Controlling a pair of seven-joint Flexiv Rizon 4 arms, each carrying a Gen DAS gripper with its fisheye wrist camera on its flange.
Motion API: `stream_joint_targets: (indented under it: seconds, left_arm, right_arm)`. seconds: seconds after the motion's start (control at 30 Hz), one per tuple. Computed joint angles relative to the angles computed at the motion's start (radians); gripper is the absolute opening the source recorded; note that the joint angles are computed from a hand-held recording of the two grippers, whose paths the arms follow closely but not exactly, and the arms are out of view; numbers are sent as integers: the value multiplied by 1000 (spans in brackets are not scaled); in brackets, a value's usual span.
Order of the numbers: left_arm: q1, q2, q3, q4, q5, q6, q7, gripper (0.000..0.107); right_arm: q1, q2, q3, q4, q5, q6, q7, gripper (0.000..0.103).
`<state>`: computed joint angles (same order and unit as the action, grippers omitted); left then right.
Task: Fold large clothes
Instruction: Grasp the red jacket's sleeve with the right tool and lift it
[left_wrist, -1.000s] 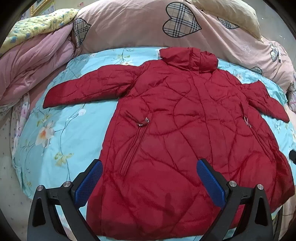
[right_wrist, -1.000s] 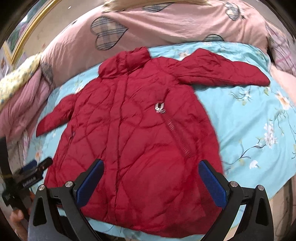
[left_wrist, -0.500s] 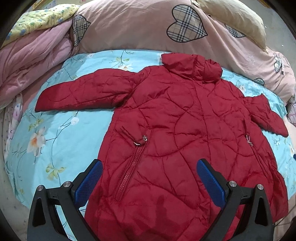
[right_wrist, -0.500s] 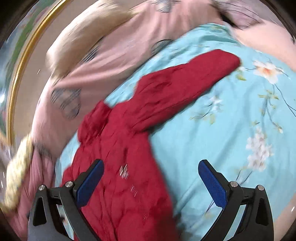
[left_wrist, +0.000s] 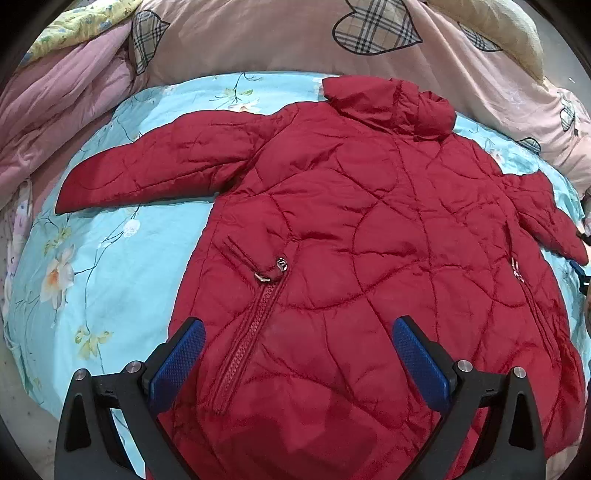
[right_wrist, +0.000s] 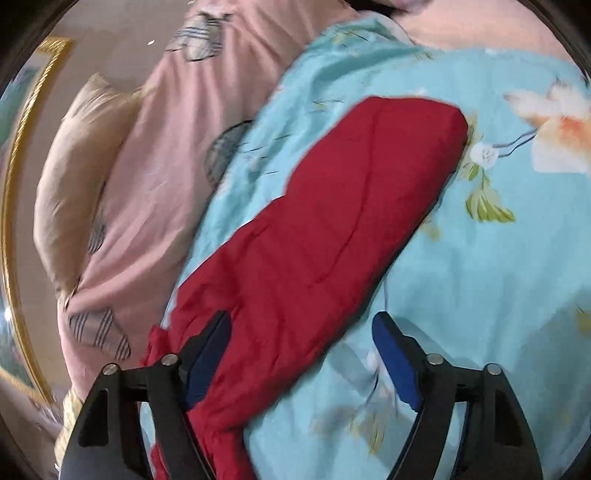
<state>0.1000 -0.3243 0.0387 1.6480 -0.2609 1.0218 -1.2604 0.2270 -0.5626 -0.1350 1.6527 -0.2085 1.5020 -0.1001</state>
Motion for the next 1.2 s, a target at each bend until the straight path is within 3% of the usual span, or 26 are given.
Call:
stream_joint_targets:
  seconds: [0.1, 0.13, 0.23, 0.3, 0.33, 0.37, 0.47, 0.6, 0.83, 1.03, 1.2]
  left_arm:
    - [-4, -22, 3, -27, 14, -13, -19, 102]
    - [-4, -27, 3, -32, 14, -14, -22, 102]
    - [-6, -46, 0, -51, 20, -12, -31, 102]
    - [-7, -53, -3, -58, 19, -12, -33, 102]
    - [-5, -57, -5, -63, 16, -15, -32, 102]
    - [-3, -60, -9, -65, 10, -14, -29, 102]
    - [0, -65, -16, -67, -4, -20, -20, 102]
    - [6, -62, -21, -61, -24, -39, -6, 102]
    - [20, -47, -37, -30, -77, -2, 47, 102]
    - [39, -51, -47, -38, -134, -7, 80, 102]
    - [70, -71, -64, -74, -202, -54, 112, 102]
  right_arm:
    - [-27, -41, 6, -23, 42, 5, 32, 63]
    - [-10, -47, -22, -16, 43, 25, 51, 57]
    - [26, -67, -101, -23, 26, 50, 76, 57]
    - [35, -76, -134, -38, 9, 35, 78, 45]
    - [28, -82, -127, -55, -3, 11, 69, 30]
    - [26, -81, -125, -58, -12, 2, 63, 21]
    - [90, -75, -208, -32, -43, 64, 88, 11]
    - [156, -71, -286, -18, -48, 177, 41, 10]
    - [132, -67, -162, -142, -68, 186, -154, 10]
    - [24, -143, 123, -351, -81, 132, -337, 10]
    - [-27, -279, 374, -591, -78, -1, -526, 10]
